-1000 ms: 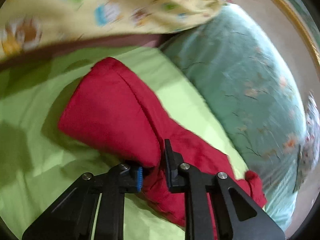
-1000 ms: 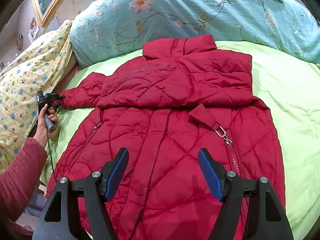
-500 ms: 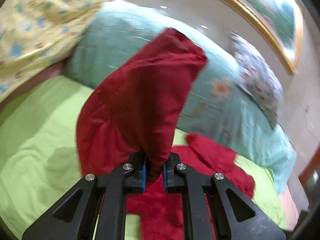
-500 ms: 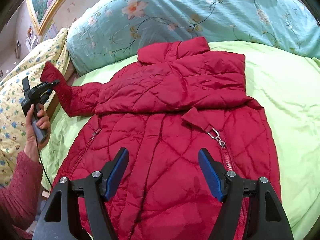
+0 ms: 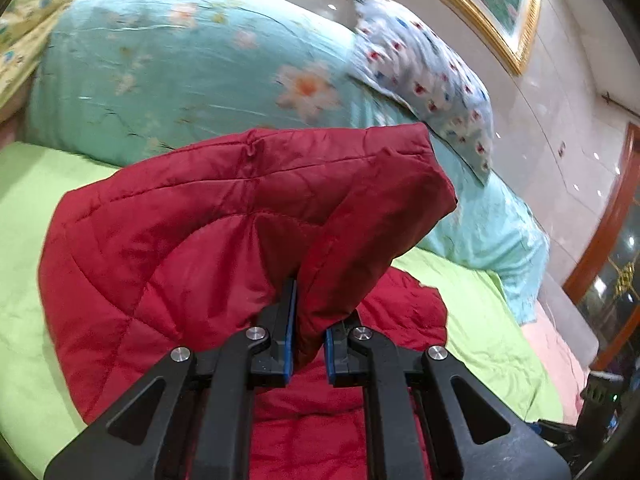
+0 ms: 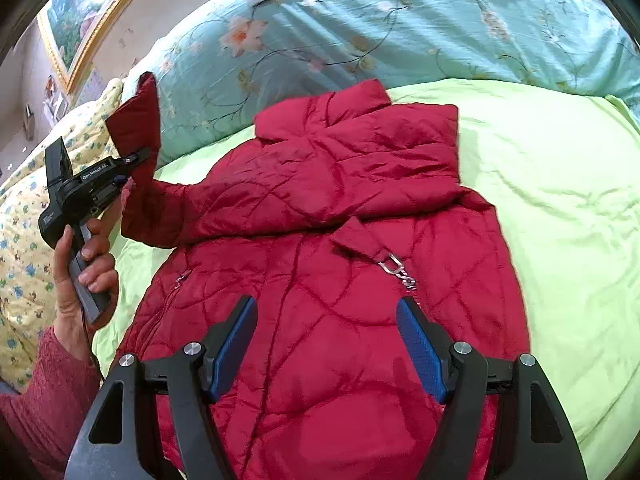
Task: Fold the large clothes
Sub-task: 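Lay the held sleeve across the coat back and open the left gripper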
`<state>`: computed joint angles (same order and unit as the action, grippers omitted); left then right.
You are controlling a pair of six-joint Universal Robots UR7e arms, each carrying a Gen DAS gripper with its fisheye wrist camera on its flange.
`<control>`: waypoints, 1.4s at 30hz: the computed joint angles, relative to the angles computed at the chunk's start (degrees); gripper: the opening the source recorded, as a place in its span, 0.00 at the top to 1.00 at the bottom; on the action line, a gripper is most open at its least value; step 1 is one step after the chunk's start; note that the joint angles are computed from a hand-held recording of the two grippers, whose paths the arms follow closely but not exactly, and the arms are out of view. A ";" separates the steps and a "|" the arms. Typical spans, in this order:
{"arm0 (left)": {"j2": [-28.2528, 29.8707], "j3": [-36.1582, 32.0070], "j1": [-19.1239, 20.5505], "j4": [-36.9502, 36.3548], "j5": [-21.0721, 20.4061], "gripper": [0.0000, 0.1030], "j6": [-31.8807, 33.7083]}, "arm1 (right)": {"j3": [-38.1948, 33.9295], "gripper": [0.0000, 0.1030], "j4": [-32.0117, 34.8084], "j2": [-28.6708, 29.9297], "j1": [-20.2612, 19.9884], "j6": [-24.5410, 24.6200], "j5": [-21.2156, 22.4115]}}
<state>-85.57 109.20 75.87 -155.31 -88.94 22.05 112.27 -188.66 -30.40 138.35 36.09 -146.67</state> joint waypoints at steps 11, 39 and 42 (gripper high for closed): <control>3.46 8.12 -5.91 -2.63 3.79 0.91 0.35 | 7.11 0.29 -10.02 -3.10 -1.18 2.26 0.52; 8.22 11.08 -8.36 0.69 10.09 0.65 0.52 | 0.82 0.73 -22.67 -3.57 -25.43 -5.95 35.88; 5.55 11.14 -7.96 4.46 8.20 0.43 0.80 | 0.07 0.84 -22.14 -3.41 -24.44 -7.41 32.90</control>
